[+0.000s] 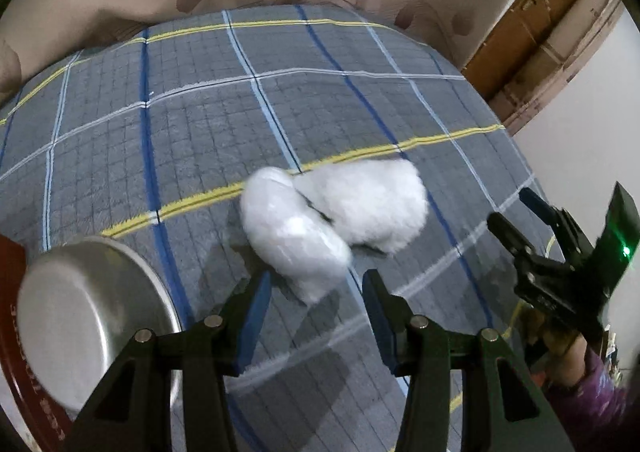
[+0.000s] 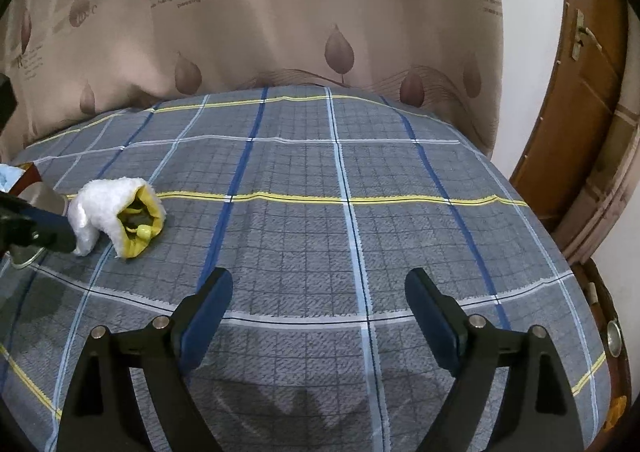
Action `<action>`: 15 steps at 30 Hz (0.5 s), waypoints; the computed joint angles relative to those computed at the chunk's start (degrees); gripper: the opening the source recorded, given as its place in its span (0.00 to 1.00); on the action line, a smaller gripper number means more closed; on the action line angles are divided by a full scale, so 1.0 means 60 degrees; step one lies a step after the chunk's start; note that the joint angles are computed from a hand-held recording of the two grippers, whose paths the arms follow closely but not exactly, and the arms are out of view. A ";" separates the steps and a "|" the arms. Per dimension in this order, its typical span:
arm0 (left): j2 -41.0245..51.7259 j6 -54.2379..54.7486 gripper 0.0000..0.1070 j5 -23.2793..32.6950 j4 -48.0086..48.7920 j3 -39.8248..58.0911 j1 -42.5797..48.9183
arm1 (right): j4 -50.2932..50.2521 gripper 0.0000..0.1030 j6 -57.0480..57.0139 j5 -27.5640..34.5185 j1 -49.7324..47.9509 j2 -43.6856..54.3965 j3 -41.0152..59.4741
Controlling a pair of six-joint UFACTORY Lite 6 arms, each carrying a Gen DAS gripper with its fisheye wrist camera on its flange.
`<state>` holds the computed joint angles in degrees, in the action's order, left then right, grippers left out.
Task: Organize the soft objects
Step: 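Reach the left gripper to the pair of white socks and grasp them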
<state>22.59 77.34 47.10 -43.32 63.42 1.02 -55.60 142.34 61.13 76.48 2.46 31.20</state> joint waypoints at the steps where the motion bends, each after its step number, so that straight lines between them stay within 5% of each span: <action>1: 0.0234 -0.0119 0.45 0.0023 0.0020 0.0234 -0.0039 | -0.0008 0.84 0.0035 -0.0002 0.0017 -0.0007 -0.0012; 15: 0.2356 -0.1030 0.45 0.0286 0.0209 0.2890 -0.0617 | -0.0315 0.84 -0.0207 -0.0581 -0.0326 -0.0037 -0.0065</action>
